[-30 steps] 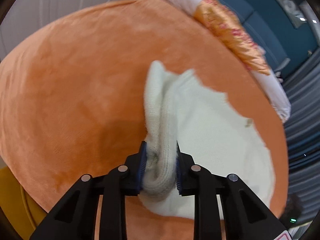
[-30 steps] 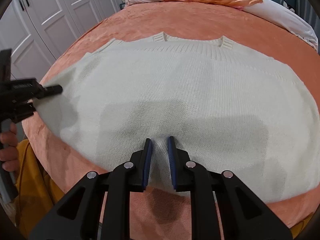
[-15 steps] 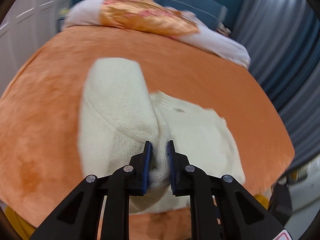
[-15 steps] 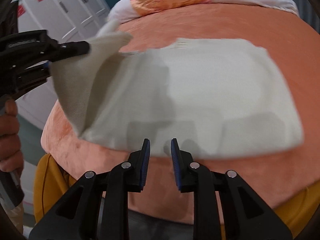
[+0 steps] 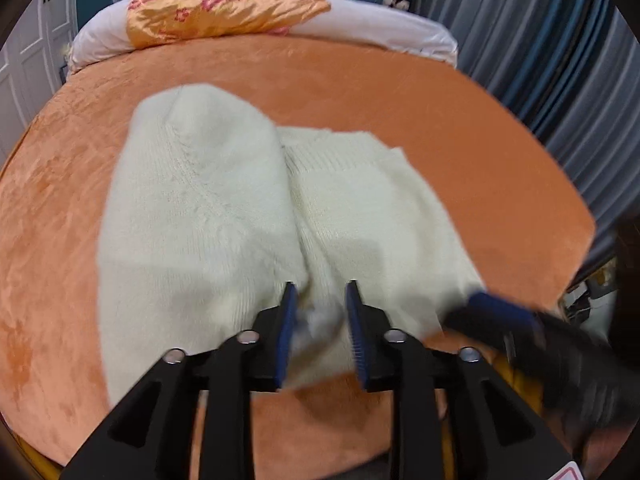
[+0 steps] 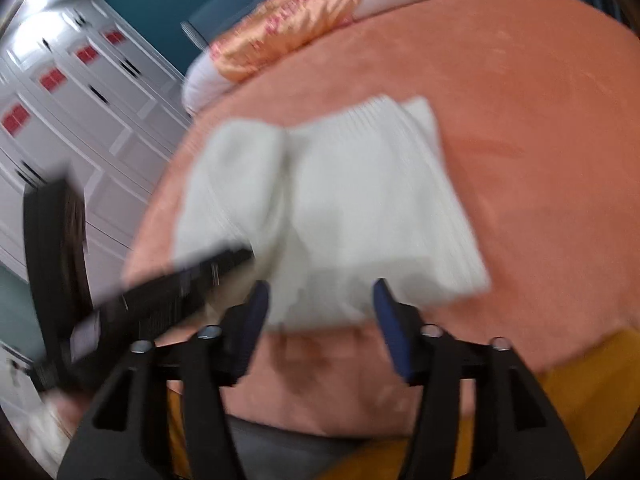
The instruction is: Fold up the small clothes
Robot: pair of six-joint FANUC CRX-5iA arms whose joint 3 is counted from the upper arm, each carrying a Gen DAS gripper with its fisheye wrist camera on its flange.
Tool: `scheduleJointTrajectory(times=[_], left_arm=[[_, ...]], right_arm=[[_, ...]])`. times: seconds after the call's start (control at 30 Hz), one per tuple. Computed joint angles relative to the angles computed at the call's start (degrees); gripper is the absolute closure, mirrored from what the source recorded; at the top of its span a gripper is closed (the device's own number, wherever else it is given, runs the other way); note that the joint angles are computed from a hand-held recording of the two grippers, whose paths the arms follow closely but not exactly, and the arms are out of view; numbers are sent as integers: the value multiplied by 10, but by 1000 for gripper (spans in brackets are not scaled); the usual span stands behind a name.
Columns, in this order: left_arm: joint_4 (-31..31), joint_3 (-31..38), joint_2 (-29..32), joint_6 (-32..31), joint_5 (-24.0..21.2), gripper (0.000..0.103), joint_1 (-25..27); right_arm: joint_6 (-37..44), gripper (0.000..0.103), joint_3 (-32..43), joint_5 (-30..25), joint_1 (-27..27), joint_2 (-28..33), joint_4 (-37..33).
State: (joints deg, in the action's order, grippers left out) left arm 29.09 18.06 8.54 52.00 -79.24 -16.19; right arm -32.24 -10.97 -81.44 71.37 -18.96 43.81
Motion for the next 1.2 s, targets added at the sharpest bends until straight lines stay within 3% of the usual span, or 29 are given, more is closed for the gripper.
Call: scheduleJointTrajectory(times=[0.03,0.07,0.1,0.2,0.33,0.4,0.47,0.5,0.6,0.77,0.9,0.97,1.03,1.1,1.2], left_arm=[[17,-11,-9,-15,-2,64,14],[22,-20,-18,-21,3,48,23],[23,-33,-33,-25,11,40,34],[18,-64,-68,-45,26,35,66],[-8,-61,-68,-28,13,35,94],[-17,-58,-64,-14,11,35,103],[-25,-48,-57,3,6,35,108],[-22,-46,-57,5,3,35,112],[-11,-44,-61,3,8,35,116],[7,-39,-57,0,11,35,100],[16,-29,-48,6,12,35,77],[19,-24,-42,12,12,35,65],[15,-14,-32,24,11,35,46],[-16,-1,-24,37,17,32,23],[-66,12,-9,60,27,32,-6]], right_arm=[[6,40,-4,26,-16,-4,0],[15,36,-6,58,-36,-6,-5],[27,35,-7,99,-62,-5,-15],[72,29,-1,195,-127,11,-74],[114,29,17,274,-184,46,-168],[123,40,25,299,-198,61,-201],[131,76,40,285,-194,73,-196],[141,82,47,277,-188,74,-166],[136,84,50,242,-161,61,-66],[131,85,47,87,-86,19,67],[83,85,1,-40,-24,-30,37],[53,85,-32,-57,-14,-56,-13],[15,84,-74,-34,-13,-83,-51],[-44,82,-120,-5,3,-115,-28],[-45,79,-125,17,-10,-123,-23]])
